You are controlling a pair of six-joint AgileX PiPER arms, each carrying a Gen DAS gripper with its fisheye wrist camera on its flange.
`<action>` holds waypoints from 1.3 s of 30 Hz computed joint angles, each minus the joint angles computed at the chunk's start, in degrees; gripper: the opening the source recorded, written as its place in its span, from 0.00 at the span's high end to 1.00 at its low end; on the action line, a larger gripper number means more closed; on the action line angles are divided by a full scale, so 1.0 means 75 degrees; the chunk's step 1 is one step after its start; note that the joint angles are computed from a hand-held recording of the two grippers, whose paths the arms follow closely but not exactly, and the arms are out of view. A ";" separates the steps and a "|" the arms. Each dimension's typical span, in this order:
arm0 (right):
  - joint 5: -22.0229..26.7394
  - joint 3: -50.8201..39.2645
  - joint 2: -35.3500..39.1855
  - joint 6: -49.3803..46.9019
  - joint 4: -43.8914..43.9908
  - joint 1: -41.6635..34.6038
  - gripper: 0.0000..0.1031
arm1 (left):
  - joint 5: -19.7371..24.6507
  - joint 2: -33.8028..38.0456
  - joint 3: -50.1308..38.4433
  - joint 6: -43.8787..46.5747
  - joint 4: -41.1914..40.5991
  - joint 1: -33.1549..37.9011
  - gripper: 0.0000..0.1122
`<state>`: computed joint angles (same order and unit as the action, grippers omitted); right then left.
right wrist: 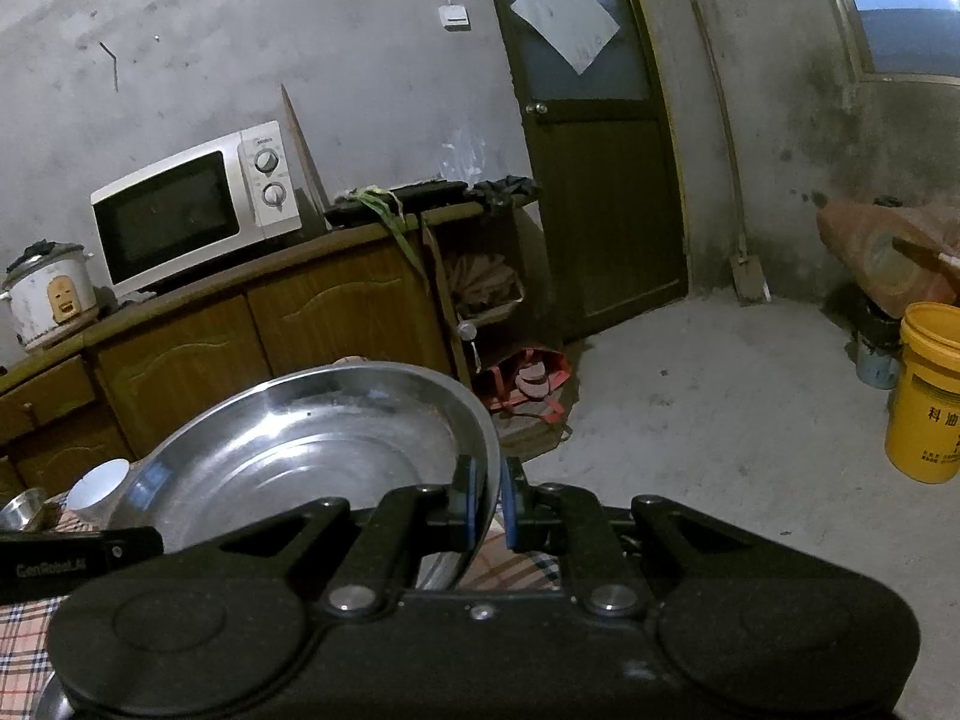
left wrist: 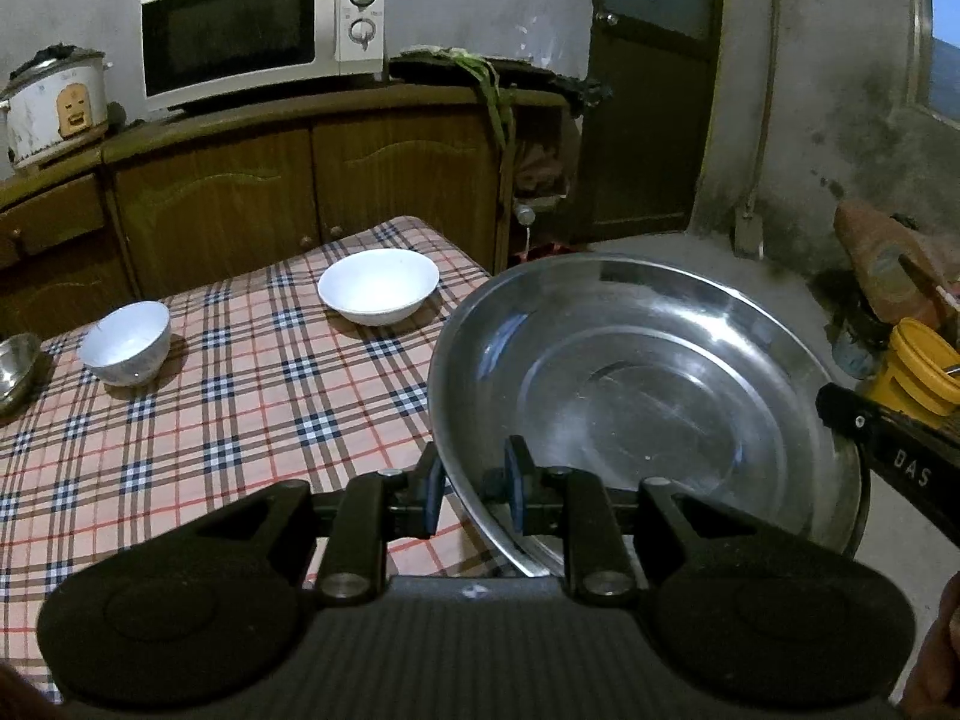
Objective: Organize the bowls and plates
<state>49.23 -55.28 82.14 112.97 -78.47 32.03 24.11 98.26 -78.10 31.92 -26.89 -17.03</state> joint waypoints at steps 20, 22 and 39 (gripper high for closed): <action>0.0730 0.0116 -0.0374 -0.0119 0.0073 0.0788 0.87 | -0.0357 -0.0900 0.1079 0.0970 -0.0866 0.0214 0.81; 0.0785 0.0132 -0.0402 -0.0146 0.0094 0.0861 0.87 | -0.0376 -0.1000 0.1201 0.1092 -0.0973 0.0261 0.81; 0.0836 -0.0009 -0.0345 -0.0441 0.0208 0.1236 0.87 | -0.0625 -0.1548 0.1909 0.1666 -0.1443 0.0628 0.81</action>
